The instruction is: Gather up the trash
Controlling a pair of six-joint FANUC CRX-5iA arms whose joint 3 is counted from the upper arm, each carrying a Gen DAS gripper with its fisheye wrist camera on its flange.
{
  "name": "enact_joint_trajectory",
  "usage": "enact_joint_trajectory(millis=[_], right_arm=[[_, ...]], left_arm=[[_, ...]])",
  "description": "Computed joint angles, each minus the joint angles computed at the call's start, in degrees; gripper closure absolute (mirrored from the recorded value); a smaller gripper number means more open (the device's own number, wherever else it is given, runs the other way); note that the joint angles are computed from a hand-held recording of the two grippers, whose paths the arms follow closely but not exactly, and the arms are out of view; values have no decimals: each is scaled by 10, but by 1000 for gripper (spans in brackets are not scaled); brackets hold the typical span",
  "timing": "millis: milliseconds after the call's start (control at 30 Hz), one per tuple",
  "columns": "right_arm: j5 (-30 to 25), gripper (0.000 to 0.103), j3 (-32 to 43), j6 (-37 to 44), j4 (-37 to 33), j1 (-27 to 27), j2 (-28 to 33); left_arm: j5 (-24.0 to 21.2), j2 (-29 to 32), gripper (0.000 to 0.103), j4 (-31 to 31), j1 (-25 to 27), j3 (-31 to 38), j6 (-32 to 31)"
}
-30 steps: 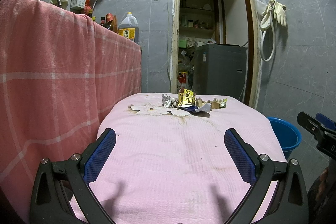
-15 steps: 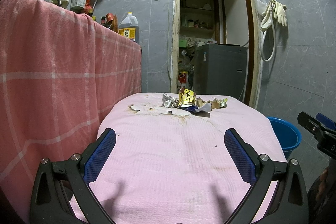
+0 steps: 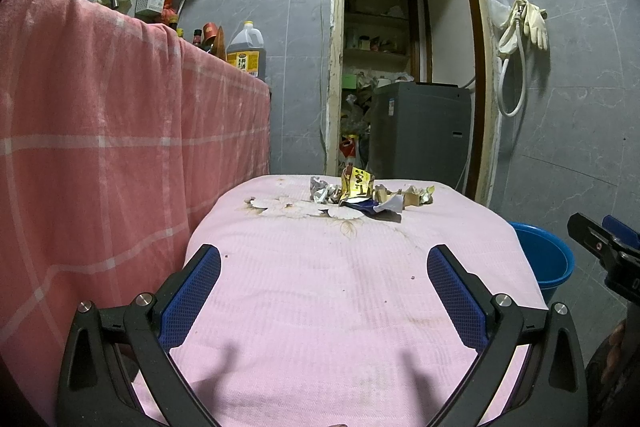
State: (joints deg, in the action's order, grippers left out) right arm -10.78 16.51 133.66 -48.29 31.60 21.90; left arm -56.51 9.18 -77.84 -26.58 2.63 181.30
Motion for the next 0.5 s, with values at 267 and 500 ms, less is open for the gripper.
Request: enact_joint_trajectory(millis=[267, 500], right_arm=[[18, 0, 13, 14, -2, 6, 5], [13, 0, 86, -1, 7, 5, 45]], left_arm=[[-7, -2, 2, -4, 8, 1, 4], [13, 2, 2, 25, 43, 37, -57]])
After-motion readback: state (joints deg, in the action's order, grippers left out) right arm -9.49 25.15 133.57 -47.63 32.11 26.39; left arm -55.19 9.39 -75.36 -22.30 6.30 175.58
